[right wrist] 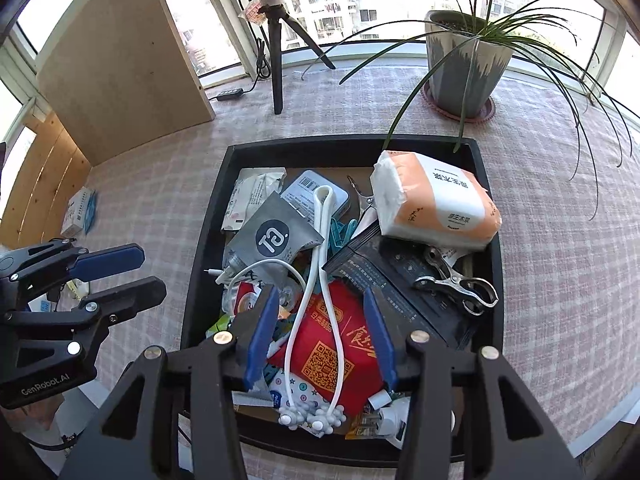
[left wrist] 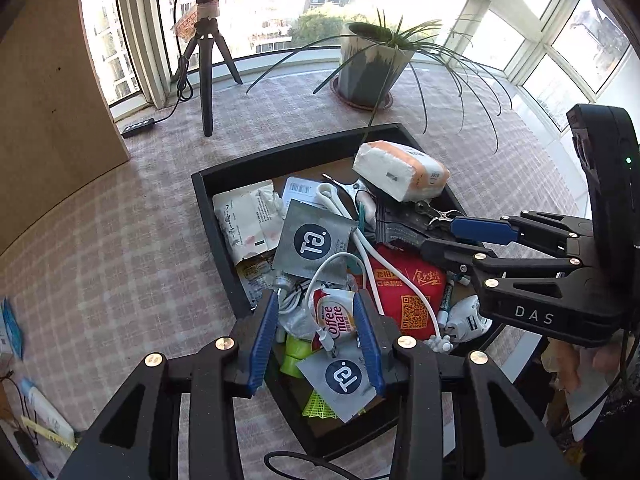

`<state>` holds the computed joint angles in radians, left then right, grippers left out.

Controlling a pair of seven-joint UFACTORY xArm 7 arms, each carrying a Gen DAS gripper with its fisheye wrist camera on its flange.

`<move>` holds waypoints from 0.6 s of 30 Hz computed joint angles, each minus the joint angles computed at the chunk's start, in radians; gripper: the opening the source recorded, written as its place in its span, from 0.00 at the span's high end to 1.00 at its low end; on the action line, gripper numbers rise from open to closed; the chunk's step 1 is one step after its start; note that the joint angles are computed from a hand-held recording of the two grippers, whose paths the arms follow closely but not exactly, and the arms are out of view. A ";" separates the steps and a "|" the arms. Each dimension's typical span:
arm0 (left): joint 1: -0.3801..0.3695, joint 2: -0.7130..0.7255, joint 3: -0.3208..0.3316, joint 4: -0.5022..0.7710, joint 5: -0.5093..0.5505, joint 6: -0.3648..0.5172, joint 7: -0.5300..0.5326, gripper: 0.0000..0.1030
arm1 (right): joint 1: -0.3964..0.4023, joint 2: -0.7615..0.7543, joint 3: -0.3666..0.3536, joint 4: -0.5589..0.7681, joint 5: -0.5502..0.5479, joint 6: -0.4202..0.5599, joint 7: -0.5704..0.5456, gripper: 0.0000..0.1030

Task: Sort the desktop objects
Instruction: 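Move both tools back over the table toward the remaining items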

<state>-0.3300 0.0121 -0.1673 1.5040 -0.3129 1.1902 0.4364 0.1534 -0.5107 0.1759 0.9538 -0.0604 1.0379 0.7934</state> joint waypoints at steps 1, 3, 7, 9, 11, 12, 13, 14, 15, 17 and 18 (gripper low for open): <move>0.005 -0.007 0.006 -0.014 0.009 -0.015 -0.005 0.57 | 0.002 0.008 0.005 0.005 -0.001 -0.006 0.001 0.57; 0.019 -0.020 0.019 -0.039 0.023 -0.037 -0.019 0.53 | 0.010 0.024 0.009 0.012 0.005 -0.026 0.003 0.57; 0.061 -0.058 0.050 -0.098 0.036 -0.076 -0.038 0.45 | 0.031 0.064 0.027 0.034 0.007 -0.048 0.013 0.57; 0.083 -0.090 0.065 -0.143 0.047 -0.113 -0.040 0.40 | 0.043 0.085 0.036 0.047 0.003 -0.058 0.018 0.56; 0.106 -0.122 0.081 -0.187 0.055 -0.141 -0.046 0.35 | 0.055 0.107 0.051 0.058 -0.007 -0.068 0.034 0.53; 0.117 -0.136 0.088 -0.208 0.060 -0.152 -0.051 0.33 | 0.061 0.118 0.057 0.063 -0.014 -0.072 0.042 0.53; 0.128 -0.151 0.096 -0.230 0.064 -0.160 -0.055 0.31 | 0.067 0.128 0.065 0.067 -0.022 -0.076 0.054 0.53; 0.139 -0.165 0.103 -0.253 0.069 -0.169 -0.062 0.31 | 0.075 0.139 0.070 0.071 -0.027 -0.086 0.064 0.53; 0.149 -0.178 0.107 -0.274 0.082 -0.173 -0.074 0.30 | 0.082 0.149 0.074 0.073 -0.030 -0.097 0.074 0.53; 0.169 -0.198 0.117 -0.309 0.107 -0.166 -0.087 0.30 | 0.102 0.172 0.079 0.080 -0.026 -0.121 0.091 0.53; 0.176 -0.203 0.121 -0.321 0.116 -0.160 -0.091 0.30 | 0.112 0.187 0.080 0.087 -0.024 -0.130 0.095 0.53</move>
